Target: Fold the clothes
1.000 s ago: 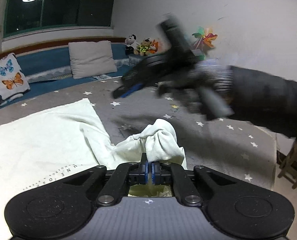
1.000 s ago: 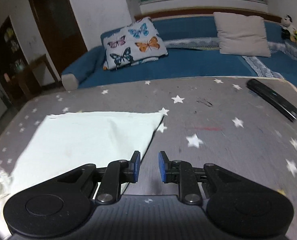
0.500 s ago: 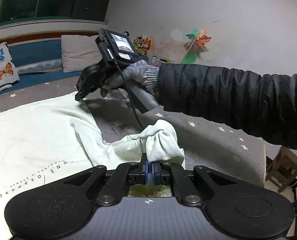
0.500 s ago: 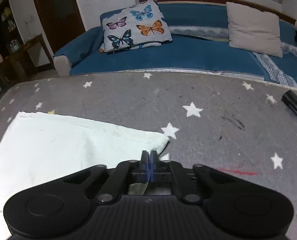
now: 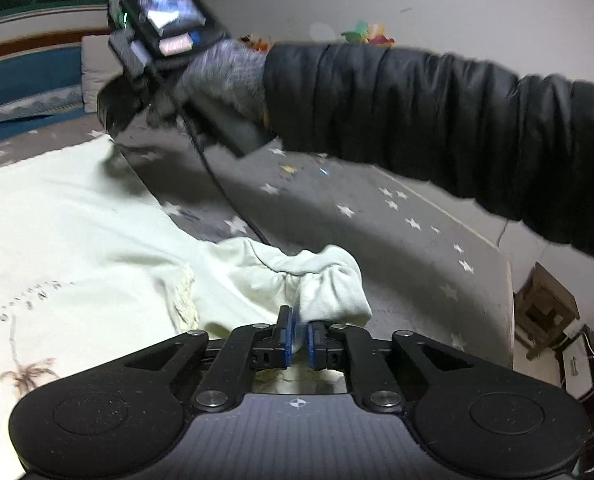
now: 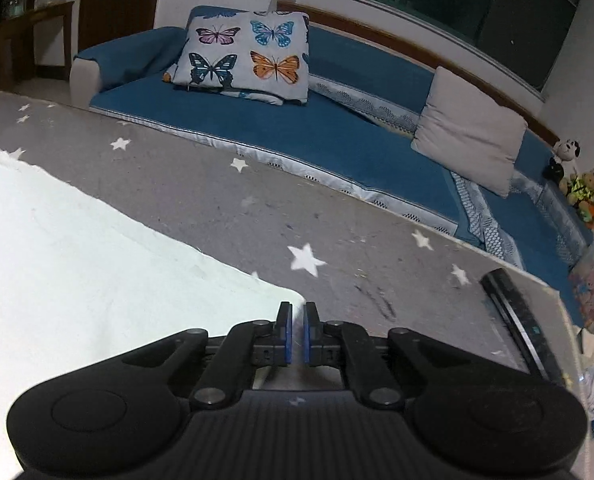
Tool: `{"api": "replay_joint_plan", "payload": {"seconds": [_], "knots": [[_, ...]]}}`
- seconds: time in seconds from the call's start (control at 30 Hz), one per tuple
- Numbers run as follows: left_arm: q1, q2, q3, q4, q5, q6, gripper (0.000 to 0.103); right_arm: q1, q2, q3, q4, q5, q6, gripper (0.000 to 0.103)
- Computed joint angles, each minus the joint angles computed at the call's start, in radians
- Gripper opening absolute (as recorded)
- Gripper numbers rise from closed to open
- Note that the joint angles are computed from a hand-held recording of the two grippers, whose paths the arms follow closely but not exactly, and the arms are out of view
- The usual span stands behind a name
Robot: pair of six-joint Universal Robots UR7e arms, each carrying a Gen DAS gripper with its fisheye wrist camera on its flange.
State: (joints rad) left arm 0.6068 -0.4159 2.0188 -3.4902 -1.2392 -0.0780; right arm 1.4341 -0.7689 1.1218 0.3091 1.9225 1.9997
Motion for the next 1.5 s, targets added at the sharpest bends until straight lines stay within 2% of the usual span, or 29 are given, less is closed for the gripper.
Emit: {"api": "replay_joint_plan", "payload": {"seconds": [0.13, 0.23, 0.3, 0.4, 0.5, 0.6, 0.67, 0.77, 0.83, 1.03, 1.17, 1.23, 1.37, 1.43, 1.5], "knots": [[-0.011, -0.008, 0.012, -0.02, -0.007, 0.0, 0.016, 0.006, -0.109, 0.121, -0.021, -0.012, -0.11, 0.007], [-0.031, -0.022, 0.034, -0.057, 0.007, 0.005, 0.024, 0.006, -0.205, 0.22, -0.045, -0.007, -0.17, 0.009], [-0.05, -0.033, 0.057, -0.098, 0.033, 0.009, 0.036, 0.0, -0.26, 0.27, -0.037, -0.002, -0.158, 0.01], [-0.081, -0.051, 0.093, -0.158, 0.083, 0.012, 0.042, -0.021, -0.337, 0.335, 0.033, -0.036, -0.081, 0.01], [-0.108, -0.091, 0.144, -0.181, 0.164, -0.003, 0.043, -0.05, -0.407, 0.414, 0.118, -0.115, -0.012, 0.011], [-0.125, -0.127, 0.195, -0.144, 0.269, -0.049, 0.043, -0.092, -0.455, 0.49, 0.199, -0.214, 0.017, 0.011], [-0.132, -0.147, 0.227, -0.092, 0.343, -0.102, 0.043, -0.114, -0.47, 0.542, 0.218, -0.252, 0.014, 0.011], [-0.127, -0.186, 0.277, 0.002, 0.408, -0.197, 0.041, -0.138, -0.469, 0.594, 0.216, -0.267, -0.019, 0.011], [-0.129, -0.209, 0.31, 0.053, 0.435, -0.241, 0.041, -0.15, -0.46, 0.613, 0.199, -0.249, -0.024, 0.011], [-0.127, -0.253, 0.359, 0.181, 0.454, -0.344, 0.041, -0.184, -0.503, 0.669, 0.047, -0.166, -0.059, 0.011], [-0.137, -0.284, 0.405, 0.196, 0.472, -0.385, 0.041, -0.202, -0.554, 0.694, 0.004, -0.163, -0.031, 0.011], [-0.14, -0.298, 0.424, 0.196, 0.481, -0.4, 0.041, -0.217, -0.584, 0.706, 0.011, -0.194, 0.0, 0.012], [-0.143, -0.318, 0.452, 0.219, 0.487, -0.449, 0.041, -0.26, -0.633, 0.731, 0.088, -0.298, 0.028, 0.019], [-0.15, -0.323, 0.467, 0.216, 0.489, -0.462, 0.041, -0.273, -0.645, 0.757, 0.09, -0.316, -0.01, 0.02], [-0.159, -0.331, 0.48, 0.221, 0.489, -0.477, 0.041, -0.279, -0.654, 0.784, 0.072, -0.299, -0.043, 0.021]]}}
